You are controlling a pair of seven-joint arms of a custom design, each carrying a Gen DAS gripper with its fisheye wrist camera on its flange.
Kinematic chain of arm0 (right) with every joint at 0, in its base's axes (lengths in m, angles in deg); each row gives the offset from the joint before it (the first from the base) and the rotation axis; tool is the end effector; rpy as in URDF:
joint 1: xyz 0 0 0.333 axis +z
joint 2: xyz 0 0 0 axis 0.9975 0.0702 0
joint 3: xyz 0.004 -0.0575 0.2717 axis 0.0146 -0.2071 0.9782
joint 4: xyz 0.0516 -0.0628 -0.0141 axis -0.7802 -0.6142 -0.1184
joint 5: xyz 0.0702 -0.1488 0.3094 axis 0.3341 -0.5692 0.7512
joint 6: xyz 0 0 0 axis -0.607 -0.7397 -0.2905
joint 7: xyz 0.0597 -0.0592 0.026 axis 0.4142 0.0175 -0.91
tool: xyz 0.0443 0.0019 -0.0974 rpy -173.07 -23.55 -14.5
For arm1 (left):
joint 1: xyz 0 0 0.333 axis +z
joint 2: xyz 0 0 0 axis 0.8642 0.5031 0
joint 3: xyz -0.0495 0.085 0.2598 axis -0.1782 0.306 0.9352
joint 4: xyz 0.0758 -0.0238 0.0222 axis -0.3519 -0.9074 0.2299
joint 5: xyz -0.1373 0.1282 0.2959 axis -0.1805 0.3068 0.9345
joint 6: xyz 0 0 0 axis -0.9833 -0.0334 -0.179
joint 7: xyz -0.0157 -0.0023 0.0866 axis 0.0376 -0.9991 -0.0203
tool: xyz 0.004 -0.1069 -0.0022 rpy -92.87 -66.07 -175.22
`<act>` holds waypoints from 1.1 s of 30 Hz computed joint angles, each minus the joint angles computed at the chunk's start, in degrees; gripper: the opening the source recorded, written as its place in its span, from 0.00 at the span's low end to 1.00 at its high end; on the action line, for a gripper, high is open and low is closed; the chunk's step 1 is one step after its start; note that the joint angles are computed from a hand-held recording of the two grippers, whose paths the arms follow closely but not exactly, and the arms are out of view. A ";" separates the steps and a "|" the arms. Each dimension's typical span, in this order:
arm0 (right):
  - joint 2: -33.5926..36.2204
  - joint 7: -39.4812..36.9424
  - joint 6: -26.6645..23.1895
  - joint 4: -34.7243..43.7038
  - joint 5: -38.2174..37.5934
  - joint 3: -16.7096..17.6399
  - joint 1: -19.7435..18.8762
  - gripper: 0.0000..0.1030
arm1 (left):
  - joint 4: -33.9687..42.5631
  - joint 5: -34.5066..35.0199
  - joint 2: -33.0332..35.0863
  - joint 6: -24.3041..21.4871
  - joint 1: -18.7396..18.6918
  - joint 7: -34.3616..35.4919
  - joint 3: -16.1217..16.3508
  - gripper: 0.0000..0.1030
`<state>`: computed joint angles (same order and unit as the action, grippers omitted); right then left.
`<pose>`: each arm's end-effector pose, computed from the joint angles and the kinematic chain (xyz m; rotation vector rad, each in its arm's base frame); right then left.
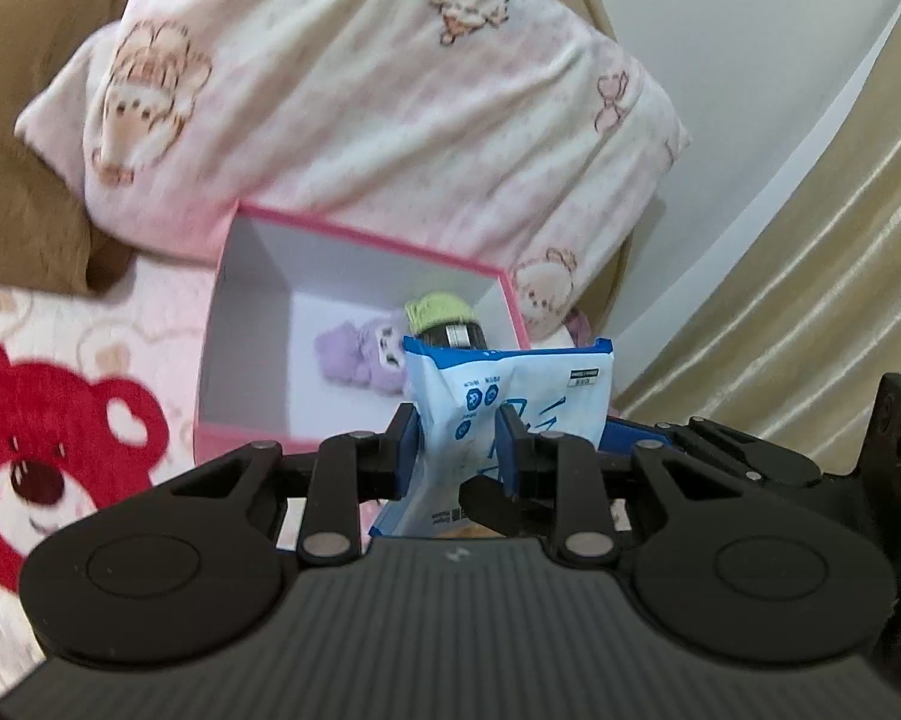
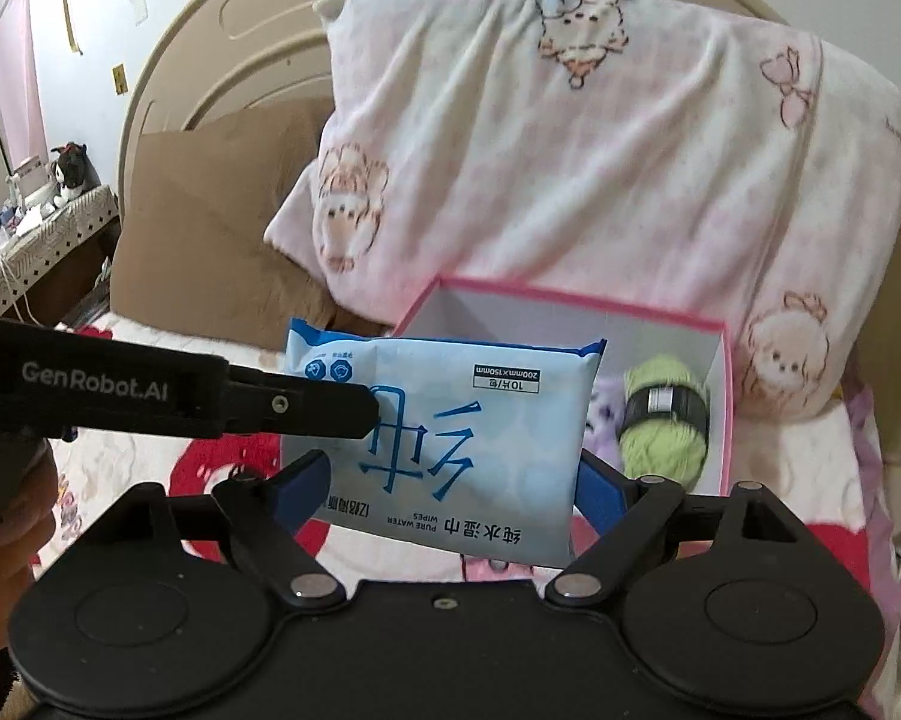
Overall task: Organize objects
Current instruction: 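Carry the wipes pack with the left gripper into the pink box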
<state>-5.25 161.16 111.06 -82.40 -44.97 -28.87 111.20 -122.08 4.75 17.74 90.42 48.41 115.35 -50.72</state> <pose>0.4860 0.3265 0.4856 -1.8499 1.4340 -0.5122 0.5078 -0.1551 0.4768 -1.8388 2.0068 -1.4019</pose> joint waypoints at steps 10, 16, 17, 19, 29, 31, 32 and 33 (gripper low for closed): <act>11.48 -15.75 -4.49 13.91 17.68 2.50 -4.24 0.87 | 14.54 15.60 14.41 1.04 2.60 -11.72 -1.98 0.26; 16.94 -19.39 -2.67 16.24 24.27 3.57 -6.90 0.87 | 21.79 18.40 23.63 -0.47 5.65 -12.86 -5.27 0.26; 17.73 -20.21 -2.34 16.41 25.26 3.99 -7.54 0.87 | 22.64 18.97 24.95 -0.60 5.81 -13.42 -5.56 0.26; 19.38 -22.51 -2.84 17.24 27.43 5.30 -9.03 0.86 | 24.11 20.81 27.14 -0.95 5.91 -14.66 -5.87 0.26; 25.05 -28.22 -5.24 20.44 34.98 8.05 -12.12 0.80 | 28.46 28.53 33.59 -2.52 6.50 -20.51 -6.51 0.27; 26.05 -28.30 -6.39 21.57 35.65 7.97 -11.95 0.78 | 28.70 30.84 33.99 -2.52 5.72 -22.22 -5.59 0.27; 26.73 -28.38 -7.23 22.43 36.05 8.00 -11.94 0.76 | 28.88 32.07 34.26 -2.49 5.32 -23.00 -5.18 0.27; 27.45 -28.32 -7.90 23.23 36.40 7.92 -11.85 0.74 | 29.08 33.22 34.54 -2.57 4.99 -23.78 -4.84 0.27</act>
